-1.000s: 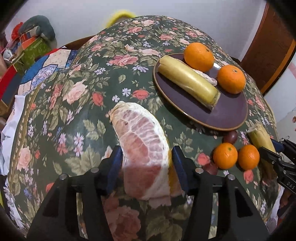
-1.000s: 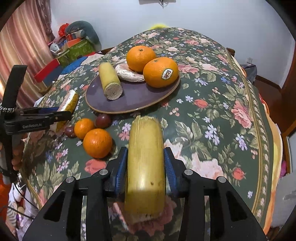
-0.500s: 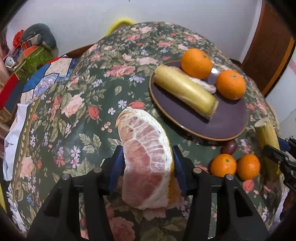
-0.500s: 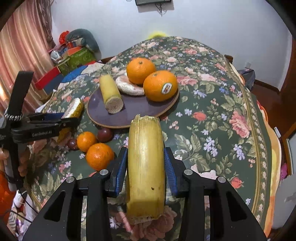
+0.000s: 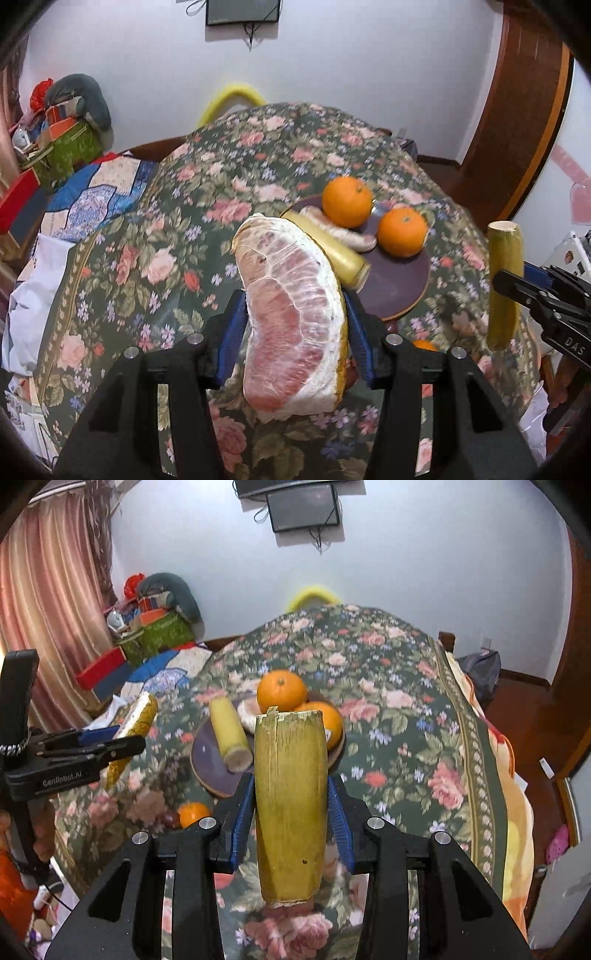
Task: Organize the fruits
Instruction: 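Lift and carry the banana in the right tool and pomelo segment in the left tool over the plate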
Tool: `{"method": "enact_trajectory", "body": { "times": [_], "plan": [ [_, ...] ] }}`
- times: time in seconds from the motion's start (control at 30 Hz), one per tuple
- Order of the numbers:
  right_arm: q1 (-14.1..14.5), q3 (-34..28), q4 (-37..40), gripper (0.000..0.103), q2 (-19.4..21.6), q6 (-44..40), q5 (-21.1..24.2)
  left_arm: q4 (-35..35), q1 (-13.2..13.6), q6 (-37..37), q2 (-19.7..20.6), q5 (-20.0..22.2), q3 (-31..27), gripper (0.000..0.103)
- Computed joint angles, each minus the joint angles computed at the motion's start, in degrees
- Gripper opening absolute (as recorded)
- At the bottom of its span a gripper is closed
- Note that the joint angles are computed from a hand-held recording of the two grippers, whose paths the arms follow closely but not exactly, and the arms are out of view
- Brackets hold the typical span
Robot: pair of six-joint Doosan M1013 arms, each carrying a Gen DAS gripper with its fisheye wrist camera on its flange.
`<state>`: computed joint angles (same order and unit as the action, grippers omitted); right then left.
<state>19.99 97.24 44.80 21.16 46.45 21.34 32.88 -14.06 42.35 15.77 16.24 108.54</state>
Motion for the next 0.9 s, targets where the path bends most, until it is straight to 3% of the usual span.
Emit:
{"method": "enact_trajectory", "body": {
  "times": [0.37,0.5,0.9],
  "plan": [
    [0.3,-3.9,2.9,0.036,2.4,-2.8,0.1,-7.9,0.5,7.3,1.5,-2.8,-2.8,0.051],
    [0.7,-5.3,2.9,0.036,3.6,-3.0,0.6,-7.4,0.7,7.3,2.6,-2.8,-3.8,0.051],
    [1.6,-10.5,1.0,0.036,8.1,-2.2,3.9,-20.4,2.6,20.1,7.3,-2.5,-7.7,0.051]
  ]
}}
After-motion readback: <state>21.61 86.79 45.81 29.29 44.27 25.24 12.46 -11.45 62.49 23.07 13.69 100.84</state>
